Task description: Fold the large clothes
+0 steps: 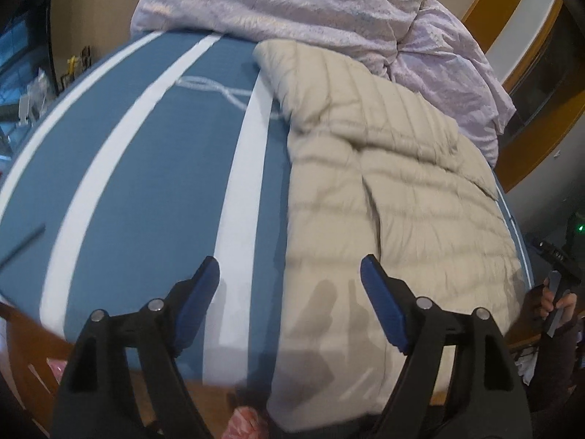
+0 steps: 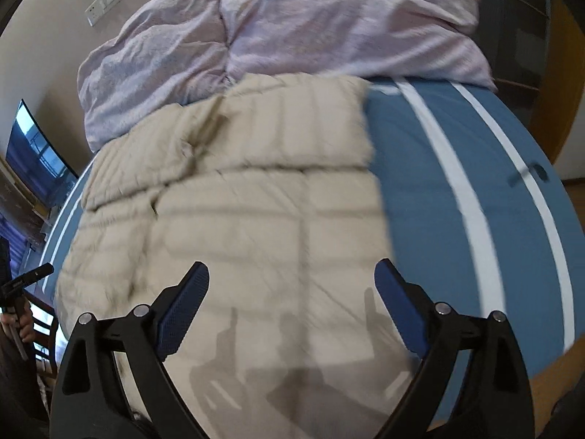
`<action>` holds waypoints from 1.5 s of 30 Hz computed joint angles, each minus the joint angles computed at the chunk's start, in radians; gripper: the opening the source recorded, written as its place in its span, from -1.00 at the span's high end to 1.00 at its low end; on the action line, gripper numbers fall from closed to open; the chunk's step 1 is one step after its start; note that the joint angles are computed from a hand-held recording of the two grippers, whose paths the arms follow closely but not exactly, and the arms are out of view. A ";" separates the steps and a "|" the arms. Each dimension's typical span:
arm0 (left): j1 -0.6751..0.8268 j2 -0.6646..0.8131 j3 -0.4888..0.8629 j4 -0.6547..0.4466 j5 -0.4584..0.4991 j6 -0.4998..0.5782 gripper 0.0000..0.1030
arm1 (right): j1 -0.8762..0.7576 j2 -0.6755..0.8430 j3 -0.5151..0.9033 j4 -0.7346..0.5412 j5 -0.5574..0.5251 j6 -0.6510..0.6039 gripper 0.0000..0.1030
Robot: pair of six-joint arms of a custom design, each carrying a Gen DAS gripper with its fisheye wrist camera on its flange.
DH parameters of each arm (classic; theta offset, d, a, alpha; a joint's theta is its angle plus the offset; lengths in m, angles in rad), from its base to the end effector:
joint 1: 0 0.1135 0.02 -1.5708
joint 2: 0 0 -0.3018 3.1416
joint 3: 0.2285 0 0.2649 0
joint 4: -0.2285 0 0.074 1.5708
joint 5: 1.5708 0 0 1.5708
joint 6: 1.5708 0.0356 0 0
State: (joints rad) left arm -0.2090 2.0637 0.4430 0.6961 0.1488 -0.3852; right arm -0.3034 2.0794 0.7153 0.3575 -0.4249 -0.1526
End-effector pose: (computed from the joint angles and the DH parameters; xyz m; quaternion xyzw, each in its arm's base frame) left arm 0.2685 -0.0624 0.0315 -0.0597 0.9440 -0.1601 0.2821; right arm 0.3246 -0.0863 0.0470 0.0122 0.9406 0.1358 0.3108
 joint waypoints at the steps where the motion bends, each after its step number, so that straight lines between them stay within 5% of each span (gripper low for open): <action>1: -0.005 0.007 -0.017 0.025 0.001 -0.004 -0.48 | -0.036 0.004 -0.014 -0.003 -0.029 -0.020 -0.82; 10: -0.081 0.089 -0.124 0.232 0.002 -0.050 -0.25 | -0.243 0.103 -0.046 -0.037 -0.119 -0.163 -0.68; 22: -0.172 0.120 -0.154 0.320 -0.026 -0.109 -0.20 | -0.260 0.165 -0.034 -0.111 -0.322 -0.286 -0.22; 25: -0.189 0.122 -0.155 0.324 -0.031 -0.120 -0.06 | -0.262 0.179 -0.026 -0.139 -0.362 -0.309 -0.07; 31: -0.204 0.138 -0.160 0.347 -0.039 -0.129 0.08 | -0.260 0.190 -0.015 -0.158 -0.376 -0.310 0.18; 38: -0.208 0.148 -0.170 0.367 -0.064 -0.135 0.08 | -0.263 0.197 -0.017 -0.153 -0.391 -0.309 0.19; 40: -0.229 0.143 -0.165 0.352 -0.090 -0.136 0.08 | -0.260 0.205 -0.010 -0.169 -0.390 -0.318 0.43; 45: -0.233 0.140 -0.155 0.334 -0.071 -0.136 0.66 | -0.252 0.193 -0.014 -0.163 -0.420 -0.308 0.68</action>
